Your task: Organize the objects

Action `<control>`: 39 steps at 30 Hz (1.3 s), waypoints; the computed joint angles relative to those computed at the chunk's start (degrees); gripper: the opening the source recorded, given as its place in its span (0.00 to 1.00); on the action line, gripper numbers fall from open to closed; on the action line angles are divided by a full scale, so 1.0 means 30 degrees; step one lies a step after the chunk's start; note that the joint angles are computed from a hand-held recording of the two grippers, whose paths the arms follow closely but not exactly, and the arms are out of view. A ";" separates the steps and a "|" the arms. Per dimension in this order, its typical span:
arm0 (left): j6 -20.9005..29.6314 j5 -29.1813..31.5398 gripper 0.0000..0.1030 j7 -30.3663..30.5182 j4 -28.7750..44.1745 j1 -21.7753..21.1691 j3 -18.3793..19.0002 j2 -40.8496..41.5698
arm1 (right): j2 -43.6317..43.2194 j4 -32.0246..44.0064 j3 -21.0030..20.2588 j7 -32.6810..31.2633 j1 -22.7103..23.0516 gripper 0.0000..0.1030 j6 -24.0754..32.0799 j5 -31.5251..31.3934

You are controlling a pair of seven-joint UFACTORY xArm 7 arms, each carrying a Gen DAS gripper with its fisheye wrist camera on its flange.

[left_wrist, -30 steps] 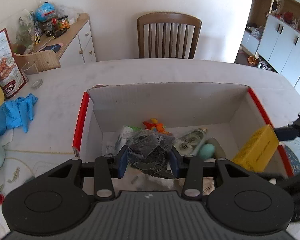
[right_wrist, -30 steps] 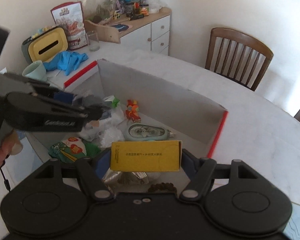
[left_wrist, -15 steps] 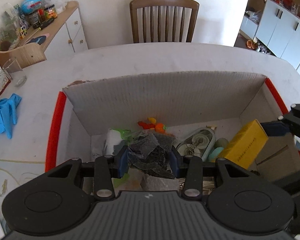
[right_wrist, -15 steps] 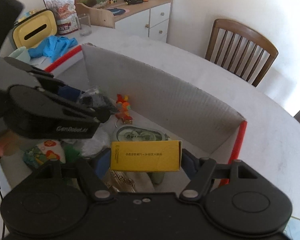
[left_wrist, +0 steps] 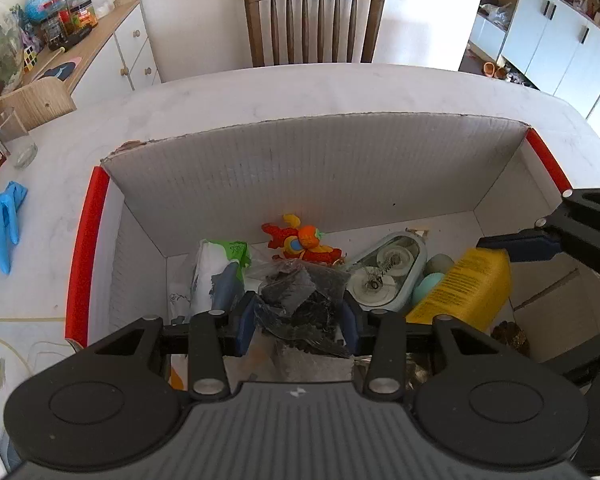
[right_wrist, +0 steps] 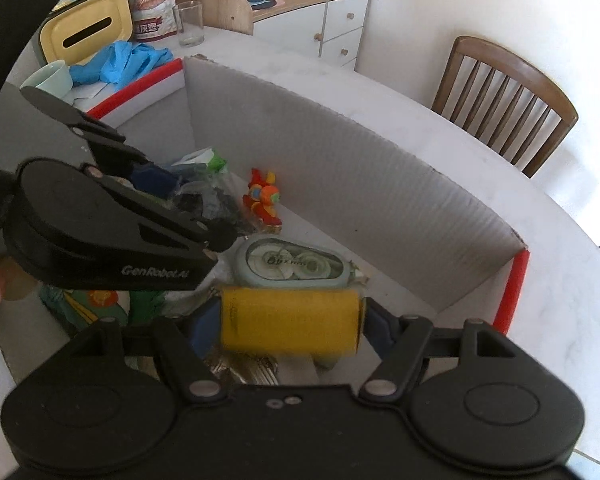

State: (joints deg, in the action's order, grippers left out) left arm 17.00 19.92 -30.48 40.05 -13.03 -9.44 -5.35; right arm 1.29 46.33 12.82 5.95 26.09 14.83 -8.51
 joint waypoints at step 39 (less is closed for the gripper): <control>-0.0704 -0.0049 0.81 -0.2737 -0.4061 0.0954 -0.2882 -0.8606 | -0.8885 -0.5021 -0.0160 -0.0165 0.0731 0.90 -0.0649 0.2819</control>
